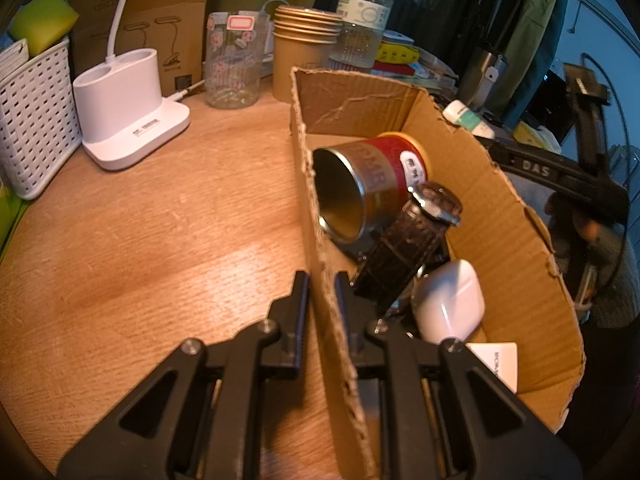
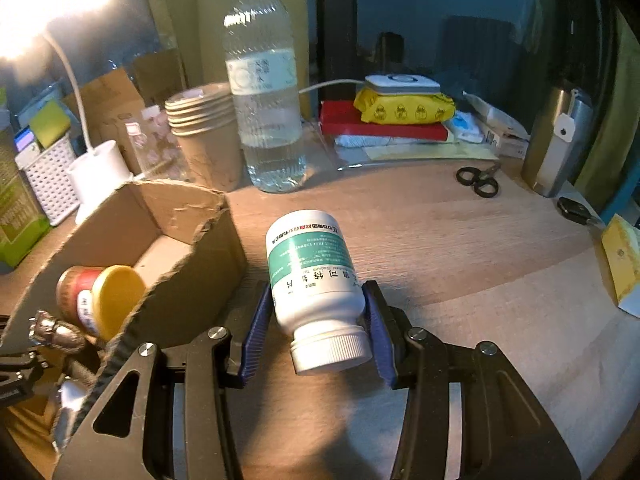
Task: Organize rigid objects
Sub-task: 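Grasp the white pill bottle with the right gripper and lift it, then carry the pill bottle into the cardboard box with the right gripper and release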
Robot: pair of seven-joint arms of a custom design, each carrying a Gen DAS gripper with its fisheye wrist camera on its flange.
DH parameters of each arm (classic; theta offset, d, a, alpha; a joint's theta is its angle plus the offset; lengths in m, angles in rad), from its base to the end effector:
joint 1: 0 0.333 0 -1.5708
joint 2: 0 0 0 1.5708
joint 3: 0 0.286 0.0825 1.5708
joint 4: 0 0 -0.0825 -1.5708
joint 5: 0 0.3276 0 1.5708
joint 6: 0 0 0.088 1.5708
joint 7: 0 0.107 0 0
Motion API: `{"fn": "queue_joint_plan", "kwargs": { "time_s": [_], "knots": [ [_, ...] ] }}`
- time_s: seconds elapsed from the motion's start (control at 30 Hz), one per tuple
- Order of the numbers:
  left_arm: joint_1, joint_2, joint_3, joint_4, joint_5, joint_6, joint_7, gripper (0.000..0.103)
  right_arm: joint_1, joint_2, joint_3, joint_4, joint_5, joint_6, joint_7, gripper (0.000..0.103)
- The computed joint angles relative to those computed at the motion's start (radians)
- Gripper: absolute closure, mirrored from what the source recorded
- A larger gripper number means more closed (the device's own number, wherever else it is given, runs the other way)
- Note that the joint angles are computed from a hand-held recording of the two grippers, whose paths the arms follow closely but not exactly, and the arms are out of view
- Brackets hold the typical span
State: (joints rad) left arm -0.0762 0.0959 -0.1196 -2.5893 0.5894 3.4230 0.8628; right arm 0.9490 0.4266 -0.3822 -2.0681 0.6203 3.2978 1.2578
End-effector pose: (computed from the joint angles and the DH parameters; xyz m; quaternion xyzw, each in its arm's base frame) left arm 0.4269 -0.1493 0.3246 -0.6255 0.6985 -0.3212 0.1329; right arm 0.5116 0.2782 0.3501 -0.7420 0.5334 -0.2349 0.3312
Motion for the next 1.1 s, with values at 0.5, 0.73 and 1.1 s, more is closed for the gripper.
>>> {"fn": "queue_joint_plan", "kwargs": {
  "time_s": [0.5,0.73,1.1],
  "knots": [
    [0.000,0.000,-0.001,0.000,-0.003,0.000,0.002,0.089,0.141,-0.111,-0.017,-0.086,0.166,0.111,-0.181,0.055],
    [0.002,0.000,-0.002,0.000,0.001,0.000,0.000,0.089,0.158,-0.132,0.020,-0.084,0.255,0.141,-0.281,0.055],
    [0.001,0.000,-0.001,0.000,-0.001,0.000,0.001,0.089,0.230,-0.107,0.003,-0.014,0.440,0.129,-0.476,0.055]
  ]
}}
